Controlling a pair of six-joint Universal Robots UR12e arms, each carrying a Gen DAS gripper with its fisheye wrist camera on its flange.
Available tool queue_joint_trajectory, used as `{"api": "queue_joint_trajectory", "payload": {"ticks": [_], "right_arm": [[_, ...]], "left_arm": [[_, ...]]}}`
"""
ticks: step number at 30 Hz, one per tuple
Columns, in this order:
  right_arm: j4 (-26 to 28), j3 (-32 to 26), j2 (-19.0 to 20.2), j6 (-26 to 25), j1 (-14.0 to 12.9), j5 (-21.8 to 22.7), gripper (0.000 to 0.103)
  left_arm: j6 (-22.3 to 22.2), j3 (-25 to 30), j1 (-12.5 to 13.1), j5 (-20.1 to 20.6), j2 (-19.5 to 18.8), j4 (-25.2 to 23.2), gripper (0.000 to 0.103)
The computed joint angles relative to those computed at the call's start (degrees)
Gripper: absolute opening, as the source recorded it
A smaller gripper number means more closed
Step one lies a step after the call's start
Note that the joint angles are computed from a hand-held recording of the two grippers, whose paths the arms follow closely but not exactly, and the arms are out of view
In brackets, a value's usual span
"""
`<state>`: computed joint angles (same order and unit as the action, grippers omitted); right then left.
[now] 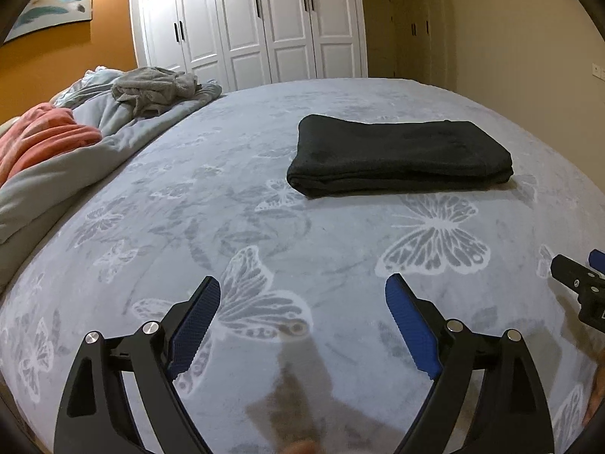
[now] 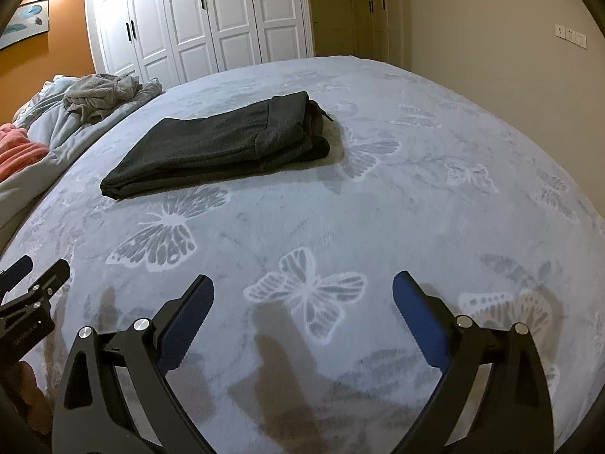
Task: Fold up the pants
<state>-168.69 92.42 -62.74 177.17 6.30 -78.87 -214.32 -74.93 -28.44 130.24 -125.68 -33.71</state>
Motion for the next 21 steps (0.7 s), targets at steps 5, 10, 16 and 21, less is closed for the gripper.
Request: {"api": "queue_joint_trajectory", "payload": {"ticks": [5, 10, 16, 21], "right_arm": [[-1.02, 0.36, -0.10, -2.92, 0.77, -1.54, 0.093], [-2.12, 0.71, -0.10, -5.35, 1.53, -3.16, 0.093], [-1.75, 0.60, -0.07, -5.10, 1.42, -3.03, 0.094], [-1.79, 0.59, -0.05, -5.01, 1.46, -3.12, 0.094]], "left_arm": [[-1.95, 0.00, 0.17, -0.06, 0.17, -0.89, 0.087], [-3.76, -0.03, 0.34, -0.64, 0.40, -2.02, 0.087], [-3.36, 0.17, 0.26, -0.69, 0.33, -2.30, 0.087], [-2.96, 0.18, 0.16, -0.40, 0.29, -2.24, 0.087]]}}
